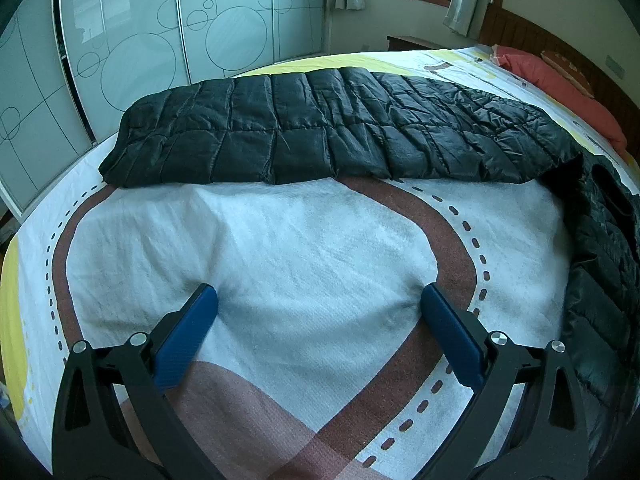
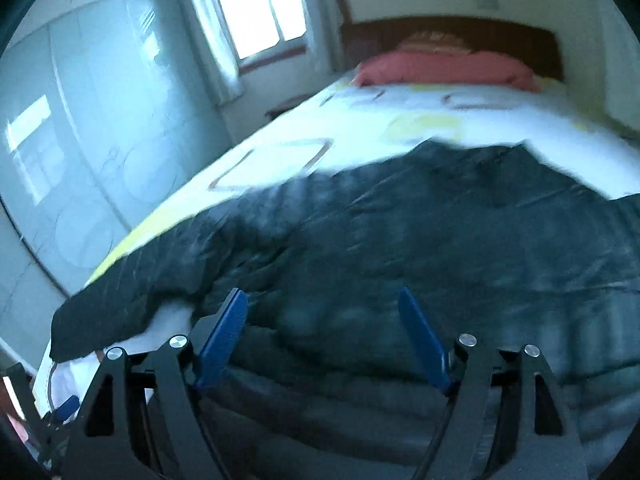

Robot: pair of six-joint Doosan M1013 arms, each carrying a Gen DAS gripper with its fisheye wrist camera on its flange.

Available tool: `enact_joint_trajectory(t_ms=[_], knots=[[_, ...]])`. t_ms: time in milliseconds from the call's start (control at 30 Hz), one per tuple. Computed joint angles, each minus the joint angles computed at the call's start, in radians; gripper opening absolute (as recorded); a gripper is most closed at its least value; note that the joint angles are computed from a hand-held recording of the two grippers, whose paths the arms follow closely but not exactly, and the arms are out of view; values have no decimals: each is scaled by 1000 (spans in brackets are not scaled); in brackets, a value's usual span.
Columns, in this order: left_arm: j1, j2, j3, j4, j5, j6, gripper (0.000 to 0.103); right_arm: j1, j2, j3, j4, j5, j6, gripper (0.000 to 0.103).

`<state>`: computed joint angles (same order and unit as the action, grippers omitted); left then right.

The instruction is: Fold large clothes

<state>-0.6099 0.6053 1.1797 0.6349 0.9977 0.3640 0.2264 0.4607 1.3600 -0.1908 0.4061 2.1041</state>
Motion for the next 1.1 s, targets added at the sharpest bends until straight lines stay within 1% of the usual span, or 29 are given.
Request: enact_joint_trajectory(t_ms=[33, 67, 133, 167, 200, 267, 300, 367, 433, 467, 500, 567, 633, 667, 733, 800, 833, 900, 933, 967, 1067, 1100], knots=[[0, 0, 0, 0, 0, 0, 101, -15, -25, 29, -78, -9, 88, 54], [0, 0, 0, 0, 0, 0, 101, -33, -47, 52, -140, -3, 165, 47], [0, 0, 0, 1, 1, 0, 101, -83, -88, 100, -283, 15, 354, 40], [0, 0, -1, 1, 2, 1, 101, -112, -107, 120, -377, 52, 474, 38], [0, 0, 0, 1, 2, 1, 101, -128, -116, 133, -426, 69, 542, 36], [0, 1, -1, 3, 4, 1, 101, -189, -142, 173, -524, 118, 725, 31], [0, 2, -2, 3, 6, 2, 101, -209, -143, 181, -540, 144, 758, 30], [-1, 3, -4, 4, 12, 5, 101, -235, -135, 185, -538, 176, 764, 22], [-1, 7, -11, 5, 18, 8, 101, -259, -114, 187, -437, 183, 666, 18], [-1, 7, -11, 5, 20, 9, 101, -262, -104, 188, -404, 182, 626, 18], [-2, 9, -13, 6, 22, 9, 101, -266, -86, 189, -342, 175, 546, 18], [-1, 12, -17, 5, 25, 13, 101, -272, -85, 201, -315, 141, 516, 18], [-1, 12, -17, 5, 23, 13, 101, -282, -83, 182, -244, 151, 451, 18], [0, 12, -17, 5, 23, 13, 101, -283, -84, 175, -246, 161, 444, 18], [-1, 13, -19, 7, 28, 15, 101, -274, -92, 168, -345, 170, 516, 18], [0, 13, -20, 6, 26, 16, 101, -266, -82, 152, -454, 178, 595, 19], [-1, 14, -20, 6, 26, 15, 101, -265, -70, 138, -464, 186, 592, 19], [-1, 14, -20, 6, 26, 15, 101, -280, -46, 118, -406, 190, 522, 20], [-1, 14, -20, 6, 26, 15, 101, -290, -11, 89, -311, 220, 427, 22], [-1, 14, -20, 6, 26, 15, 101, -296, -3, 85, -269, 225, 382, 22], [-1, 14, -20, 6, 26, 14, 101, -290, -1, 50, -256, 268, 351, 22], [-1, 14, -20, 7, 25, 15, 101, -283, -11, 54, -280, 259, 375, 22]])
